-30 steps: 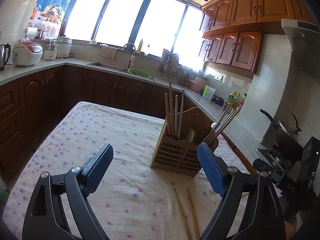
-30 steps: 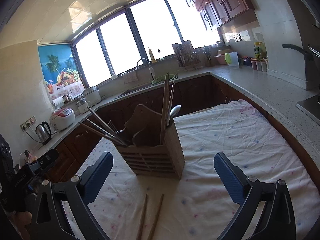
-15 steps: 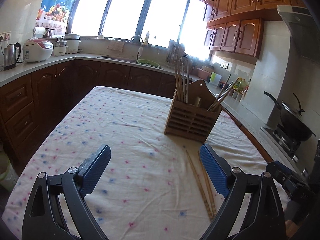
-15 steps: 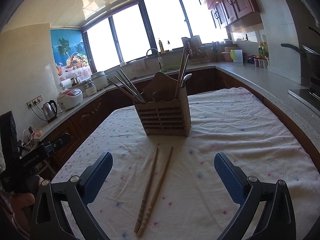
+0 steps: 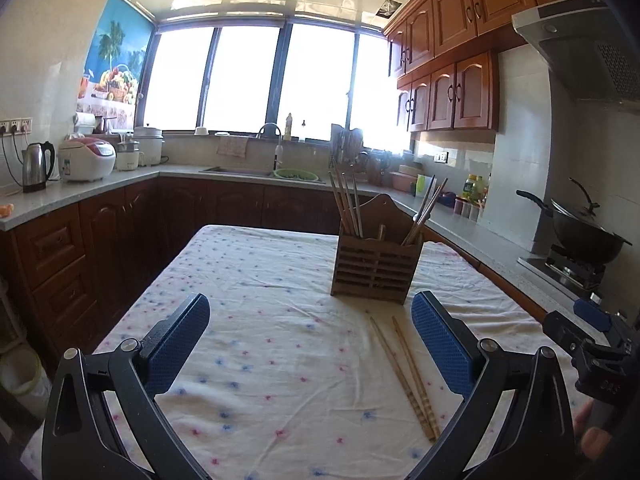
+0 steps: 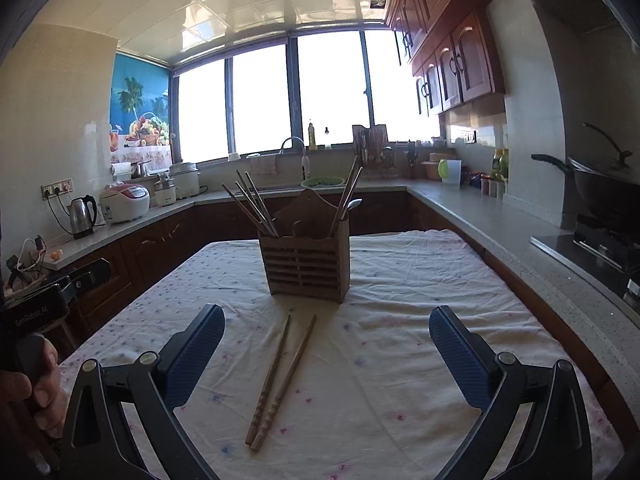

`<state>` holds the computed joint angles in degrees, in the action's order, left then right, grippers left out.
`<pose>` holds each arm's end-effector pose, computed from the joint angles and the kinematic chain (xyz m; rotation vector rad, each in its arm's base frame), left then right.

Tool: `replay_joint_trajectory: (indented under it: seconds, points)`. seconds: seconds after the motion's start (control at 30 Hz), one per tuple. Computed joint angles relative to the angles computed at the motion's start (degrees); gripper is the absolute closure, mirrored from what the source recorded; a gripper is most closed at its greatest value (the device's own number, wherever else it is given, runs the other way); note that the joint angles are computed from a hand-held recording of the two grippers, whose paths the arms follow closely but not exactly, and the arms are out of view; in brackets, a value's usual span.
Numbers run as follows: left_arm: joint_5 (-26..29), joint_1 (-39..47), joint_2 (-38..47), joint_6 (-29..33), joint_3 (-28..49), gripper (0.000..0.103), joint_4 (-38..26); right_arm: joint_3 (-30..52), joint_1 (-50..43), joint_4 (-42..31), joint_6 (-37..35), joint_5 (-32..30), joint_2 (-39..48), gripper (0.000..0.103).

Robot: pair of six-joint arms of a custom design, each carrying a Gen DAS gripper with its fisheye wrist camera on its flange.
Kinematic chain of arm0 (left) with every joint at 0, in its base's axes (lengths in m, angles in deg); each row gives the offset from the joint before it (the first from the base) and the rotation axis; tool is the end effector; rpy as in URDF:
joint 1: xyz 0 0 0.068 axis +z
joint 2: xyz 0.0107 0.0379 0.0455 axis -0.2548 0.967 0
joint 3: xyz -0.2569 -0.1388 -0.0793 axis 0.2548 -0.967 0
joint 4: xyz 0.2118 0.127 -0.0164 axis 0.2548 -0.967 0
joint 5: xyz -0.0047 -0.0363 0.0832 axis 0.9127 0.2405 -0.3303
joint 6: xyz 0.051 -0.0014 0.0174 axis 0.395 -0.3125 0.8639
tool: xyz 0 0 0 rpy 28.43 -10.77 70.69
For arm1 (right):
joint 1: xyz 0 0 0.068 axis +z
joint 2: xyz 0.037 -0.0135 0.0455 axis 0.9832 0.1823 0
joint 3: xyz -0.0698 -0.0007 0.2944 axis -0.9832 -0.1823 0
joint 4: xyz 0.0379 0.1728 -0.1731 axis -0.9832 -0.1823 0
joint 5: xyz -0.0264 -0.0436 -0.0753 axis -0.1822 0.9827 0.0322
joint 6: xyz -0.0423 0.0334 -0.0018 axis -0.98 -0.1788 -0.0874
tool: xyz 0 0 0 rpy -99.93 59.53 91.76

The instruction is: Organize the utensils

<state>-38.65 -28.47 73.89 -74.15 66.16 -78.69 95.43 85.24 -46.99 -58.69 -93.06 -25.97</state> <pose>0.1987 -0.0389 0.2867 -0.1440 1.8304 -0.0676 0.2157 0.0267 0.2912 -0.1410 1.8736 0.2379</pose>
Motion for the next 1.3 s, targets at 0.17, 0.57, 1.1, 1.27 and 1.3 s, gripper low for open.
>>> replay_joint_trajectory:
  seconds: [0.17,0.57,1.1,1.27,1.3]
  points:
    - [-5.3,-5.4,-1.3,0.8,-5.0,0.0,3.4,-5.3,3.2,3.3,-1.2,3.9,-1.8,0.0]
    - [-9.9,-9.1,-2.9,-0.4,-9.7,0.0,2.6,-10.2,3.6,3.6,-2.2,4.7,-6.0,0.0]
    - [-12.2,-11.3,-4.6,-0.9,-10.7,0.0,1.4,-13.3,0.8,4.3,-2.5,1.5,-8.5,0.0]
    - [-12.3,-11.4,-4.5,-1.3,-10.2,0.0,0.2,-13.5,0.4,4.3,-2.5,0.9,-8.6,0.0]
    - [-12.0,-11.2,-4.3,-1.3,-10.1,0.0,0.1,-13.5,0.4,4.3,-2.5,0.8,-8.6,0.0]
